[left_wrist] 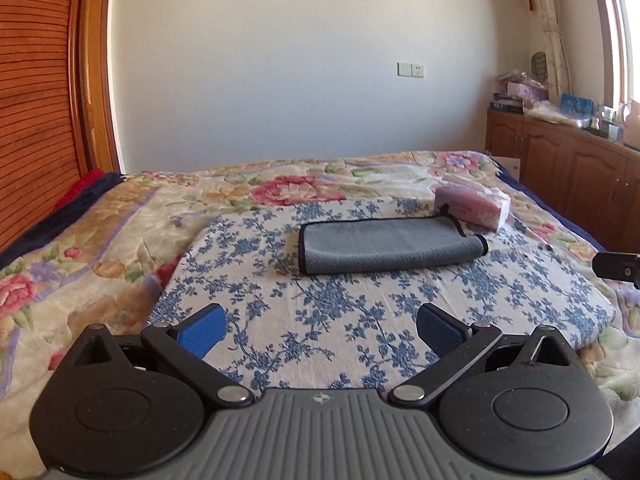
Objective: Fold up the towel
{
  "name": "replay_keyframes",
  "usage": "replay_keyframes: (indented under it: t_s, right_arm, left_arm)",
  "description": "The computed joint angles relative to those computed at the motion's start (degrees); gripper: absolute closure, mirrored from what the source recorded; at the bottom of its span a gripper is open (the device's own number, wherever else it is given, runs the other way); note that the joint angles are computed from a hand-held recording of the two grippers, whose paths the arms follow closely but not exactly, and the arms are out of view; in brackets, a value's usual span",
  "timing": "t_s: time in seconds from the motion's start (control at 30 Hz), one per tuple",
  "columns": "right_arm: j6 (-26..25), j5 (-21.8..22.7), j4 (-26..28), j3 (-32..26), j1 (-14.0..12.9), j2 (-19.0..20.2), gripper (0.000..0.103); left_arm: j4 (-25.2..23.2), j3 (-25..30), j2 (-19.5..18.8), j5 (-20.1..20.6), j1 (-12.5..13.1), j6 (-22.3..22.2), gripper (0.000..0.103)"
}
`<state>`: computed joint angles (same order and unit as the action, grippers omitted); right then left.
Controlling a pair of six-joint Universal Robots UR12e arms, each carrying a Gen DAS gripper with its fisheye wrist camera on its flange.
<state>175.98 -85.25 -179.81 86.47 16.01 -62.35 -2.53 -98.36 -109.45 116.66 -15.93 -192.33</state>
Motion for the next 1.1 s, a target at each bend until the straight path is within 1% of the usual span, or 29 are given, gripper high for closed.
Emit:
replay_keyframes:
  t_s: [0.17, 0.37, 0.47, 0.8, 1.1]
  right_arm:
    - [0.2, -0.4, -2.1, 0.3, 0.1, 0.1, 0.000]
    - [0.7, -0.3, -5.4, 0.9, 0.0, 0.2, 0.000]
    - [1.0, -0.3, -6.8, 1.1, -0.1, 0.3, 0.000]
    - [2.5, 0.1, -9.8, 1.5, -0.3, 0.5, 0.000]
    - [2.5, 0.1, -11.4, 1.7, -0.4, 0.6, 0.000]
  left_arm:
    - [1.9, -0.4, 0.1, -0.5, 0.1, -0.2, 0.000]
    - [4.0, -0.5, -0.2, 1.0, -0.3, 0.9, 0.000]
    - [5.1, -0.6, -0.4, 2.5, -0.6, 2.1, 0.000]
    - [7.4, -1.0, -0.4, 3.1, -0.7, 2.7, 0.000]
    - [10.4, -1.2, -0.7, 3.9, -1.0, 4.9, 0.000]
